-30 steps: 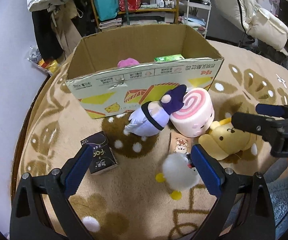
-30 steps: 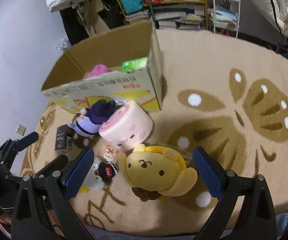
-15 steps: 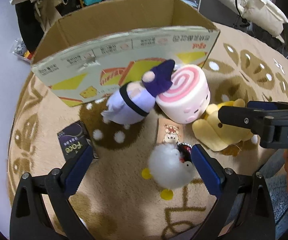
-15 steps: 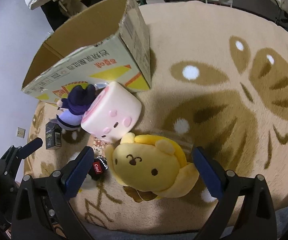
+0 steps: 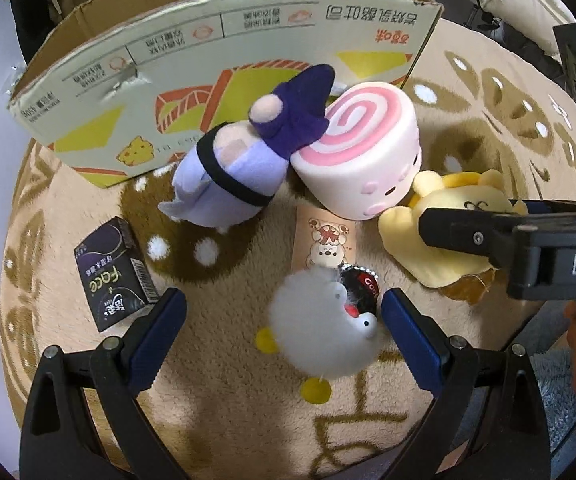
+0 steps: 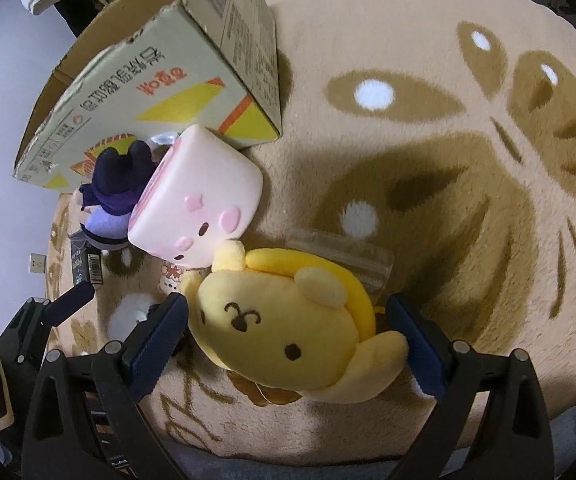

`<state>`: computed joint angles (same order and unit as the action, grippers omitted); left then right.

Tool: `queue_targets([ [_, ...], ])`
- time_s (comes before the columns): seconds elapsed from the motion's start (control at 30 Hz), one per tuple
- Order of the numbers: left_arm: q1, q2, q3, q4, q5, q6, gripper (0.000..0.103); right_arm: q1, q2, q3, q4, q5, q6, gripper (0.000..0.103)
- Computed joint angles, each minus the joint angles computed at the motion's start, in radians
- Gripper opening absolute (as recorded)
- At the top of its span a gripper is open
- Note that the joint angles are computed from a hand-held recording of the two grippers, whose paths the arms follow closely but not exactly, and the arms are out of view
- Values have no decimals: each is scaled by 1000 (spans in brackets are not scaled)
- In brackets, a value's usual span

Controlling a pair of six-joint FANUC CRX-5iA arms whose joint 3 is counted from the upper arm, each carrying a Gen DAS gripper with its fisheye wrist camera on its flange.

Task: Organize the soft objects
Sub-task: 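Lower the left tool to the white fluffy plush while the right tool lowers to the yellow dog plush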

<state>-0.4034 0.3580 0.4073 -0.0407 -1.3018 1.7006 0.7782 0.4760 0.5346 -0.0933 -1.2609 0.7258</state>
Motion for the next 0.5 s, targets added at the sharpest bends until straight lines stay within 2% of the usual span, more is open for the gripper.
queue_targets([
  [0.27, 7, 40, 35, 17, -46, -1, 97, 0, 1, -10, -11, 10, -14, 103],
  [0.5, 5, 45, 31, 19, -48, -5, 97, -8, -18, -28, -3, 4, 8, 103],
])
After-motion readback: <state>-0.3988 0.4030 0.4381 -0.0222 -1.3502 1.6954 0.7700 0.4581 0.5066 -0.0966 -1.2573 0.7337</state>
